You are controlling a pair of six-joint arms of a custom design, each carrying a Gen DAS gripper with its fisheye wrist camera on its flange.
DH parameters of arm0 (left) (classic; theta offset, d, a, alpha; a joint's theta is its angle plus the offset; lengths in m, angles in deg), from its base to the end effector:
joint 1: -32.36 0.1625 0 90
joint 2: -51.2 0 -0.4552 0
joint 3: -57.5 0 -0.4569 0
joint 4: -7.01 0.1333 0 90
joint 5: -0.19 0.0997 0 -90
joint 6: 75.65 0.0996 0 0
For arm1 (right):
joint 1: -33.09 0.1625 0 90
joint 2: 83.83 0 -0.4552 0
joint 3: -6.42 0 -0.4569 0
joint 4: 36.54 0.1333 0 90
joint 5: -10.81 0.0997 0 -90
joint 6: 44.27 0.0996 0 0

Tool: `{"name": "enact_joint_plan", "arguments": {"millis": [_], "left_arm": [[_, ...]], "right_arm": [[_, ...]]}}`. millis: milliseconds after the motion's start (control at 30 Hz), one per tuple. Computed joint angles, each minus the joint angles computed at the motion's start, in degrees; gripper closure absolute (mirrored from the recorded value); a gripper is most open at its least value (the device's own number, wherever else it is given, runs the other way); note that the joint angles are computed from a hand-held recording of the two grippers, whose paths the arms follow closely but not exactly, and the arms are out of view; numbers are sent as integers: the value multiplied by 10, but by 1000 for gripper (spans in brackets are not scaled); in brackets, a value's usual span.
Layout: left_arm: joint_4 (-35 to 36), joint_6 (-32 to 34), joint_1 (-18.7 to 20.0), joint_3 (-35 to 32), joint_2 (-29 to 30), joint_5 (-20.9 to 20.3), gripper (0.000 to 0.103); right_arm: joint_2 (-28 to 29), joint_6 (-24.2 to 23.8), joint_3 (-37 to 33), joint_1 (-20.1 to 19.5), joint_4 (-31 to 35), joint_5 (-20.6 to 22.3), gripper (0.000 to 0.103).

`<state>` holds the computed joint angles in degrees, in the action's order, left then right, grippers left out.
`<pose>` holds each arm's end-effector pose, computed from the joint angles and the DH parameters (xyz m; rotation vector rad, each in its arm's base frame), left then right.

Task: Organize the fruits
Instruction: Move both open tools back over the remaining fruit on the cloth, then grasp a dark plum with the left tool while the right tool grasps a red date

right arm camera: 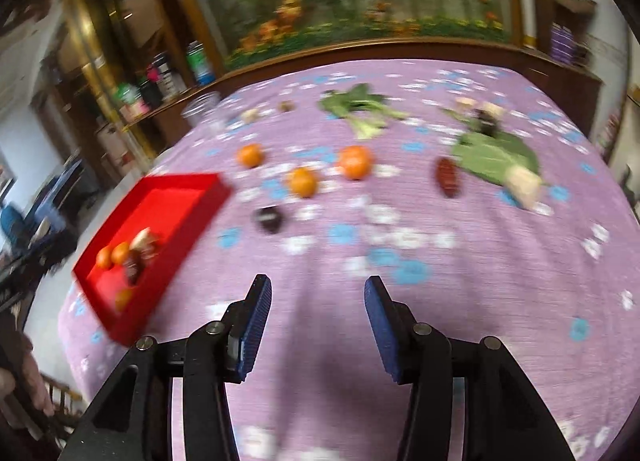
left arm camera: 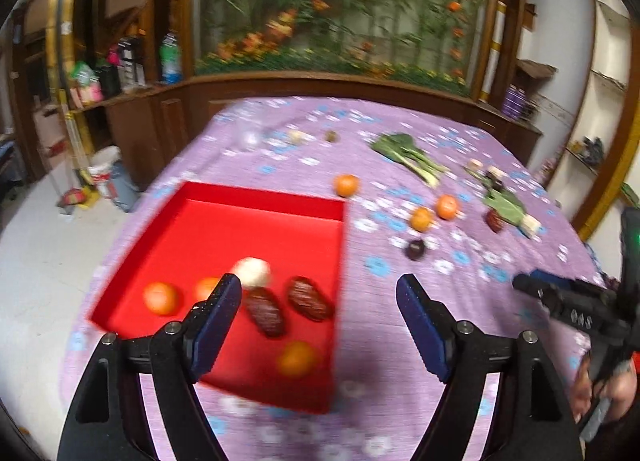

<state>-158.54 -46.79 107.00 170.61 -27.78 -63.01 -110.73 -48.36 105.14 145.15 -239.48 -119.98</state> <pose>0.0132 -0.6246 0.3522 0.7236 2.3722 -0.8582 0.3161 -0.5983 -0.0569 0.2137 -2.3773 1.0131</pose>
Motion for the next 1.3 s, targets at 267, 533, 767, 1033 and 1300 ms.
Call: {"name": "enact_joint_plan", "arguments": {"millis": [267, 533, 767, 1033, 1300], "left_arm": [[43, -13, -11, -14, 49, 11, 24], [51, -3, -12, -39, 100, 9, 24], [74, 7, -4, -103, 164, -11, 24], [85, 21, -1, -137, 207, -16, 37], [47, 45, -3, -132, 221, 0, 71]], "right_arm": [[-40, -5, 30, -34, -32, -3, 50], [-35, -23, -21, -60, 2, -10, 51], [-9, -21, -81, -75, 40, -18, 51], [7, -27, -112, -89, 47, -18, 51], [14, -37, -119, -95, 45, -7, 51]]}}
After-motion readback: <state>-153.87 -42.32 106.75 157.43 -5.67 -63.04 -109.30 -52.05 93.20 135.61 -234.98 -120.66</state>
